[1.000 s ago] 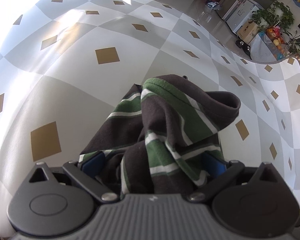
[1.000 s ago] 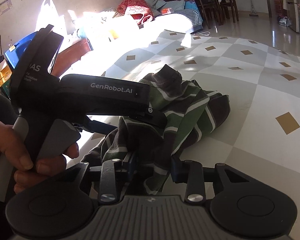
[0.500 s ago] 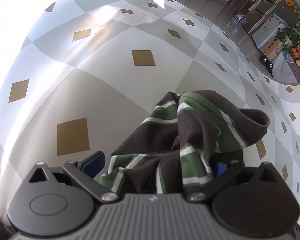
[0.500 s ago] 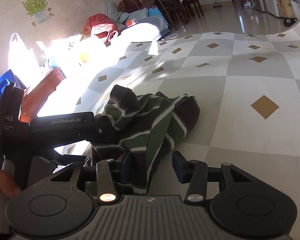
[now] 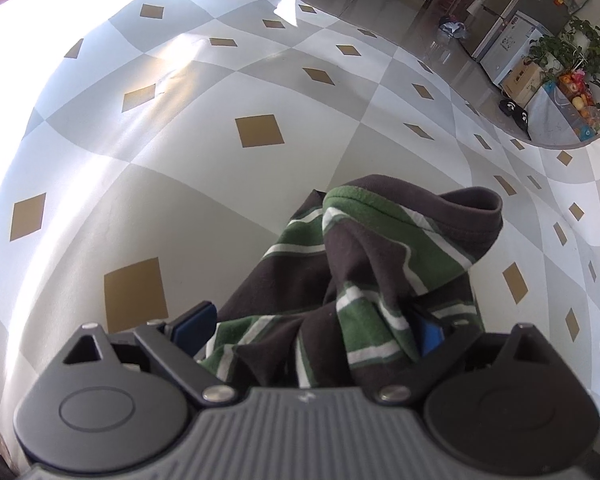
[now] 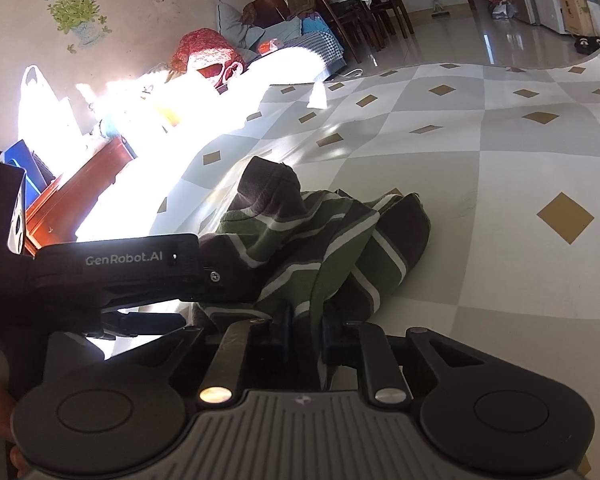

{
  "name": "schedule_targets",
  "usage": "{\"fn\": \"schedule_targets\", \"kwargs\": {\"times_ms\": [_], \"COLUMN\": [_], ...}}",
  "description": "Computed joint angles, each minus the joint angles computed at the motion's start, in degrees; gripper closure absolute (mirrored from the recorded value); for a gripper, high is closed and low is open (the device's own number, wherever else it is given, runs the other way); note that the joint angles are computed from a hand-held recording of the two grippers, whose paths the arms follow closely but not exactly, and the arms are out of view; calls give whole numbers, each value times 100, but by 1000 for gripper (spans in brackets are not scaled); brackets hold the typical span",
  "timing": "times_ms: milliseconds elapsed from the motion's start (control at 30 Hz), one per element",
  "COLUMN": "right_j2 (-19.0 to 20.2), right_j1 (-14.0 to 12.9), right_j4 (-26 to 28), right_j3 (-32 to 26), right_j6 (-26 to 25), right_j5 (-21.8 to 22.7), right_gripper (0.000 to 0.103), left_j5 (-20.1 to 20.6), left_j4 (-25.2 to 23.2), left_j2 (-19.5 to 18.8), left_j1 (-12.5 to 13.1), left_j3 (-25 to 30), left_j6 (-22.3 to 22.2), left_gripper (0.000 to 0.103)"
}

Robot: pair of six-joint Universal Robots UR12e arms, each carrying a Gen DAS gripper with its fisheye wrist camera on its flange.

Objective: Fold clothes

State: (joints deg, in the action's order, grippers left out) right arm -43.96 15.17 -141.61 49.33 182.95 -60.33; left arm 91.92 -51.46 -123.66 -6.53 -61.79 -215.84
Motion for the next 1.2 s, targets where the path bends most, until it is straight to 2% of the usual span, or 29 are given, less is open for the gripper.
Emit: {"fn": "schedule_targets", "kwargs": {"times_ms": [100, 333, 533, 667, 900, 967, 1033, 1133, 1200], "right_j2": [-50, -129, -170, -201, -274, -289, -310, -333, -333], "right_j1": [12, -10, -8, -46, -153, -182, -212, -265, -297], "right_j4": [-287, -731, -888, -922, -927, -871, -812, -706, -621], "right_j3": [83, 190, 207, 219, 313, 341, 386, 432, 439], "right_j6": [80, 349, 640, 983, 1386, 1505, 1728, 2072, 2257], "right_j5": [-205, -449, -1123, -1627, -1598, -1518, -1496, -1435, -1374], "right_gripper": [95, 96, 96, 96, 95, 91, 70, 55, 53], "left_j5": [175, 569, 736, 555, -29, -110, -178, -328, -318], "left_j4": [46, 247, 55, 116, 392, 301, 199, -1, -25], "left_j2": [17, 42, 72, 100, 68, 20, -28, -87, -97], "left_j1": [-4, -57, -35, -6, -11, -52, -96, -127, -153], "left_j3": [-36, -64, -62, -124, -143, -81, -26, 53, 43], "left_j6": [-206, -144, -410, -438, -97, 119, 323, 523, 607], "left_gripper": [8, 8, 8, 8, 3, 2, 2, 1, 0]}}
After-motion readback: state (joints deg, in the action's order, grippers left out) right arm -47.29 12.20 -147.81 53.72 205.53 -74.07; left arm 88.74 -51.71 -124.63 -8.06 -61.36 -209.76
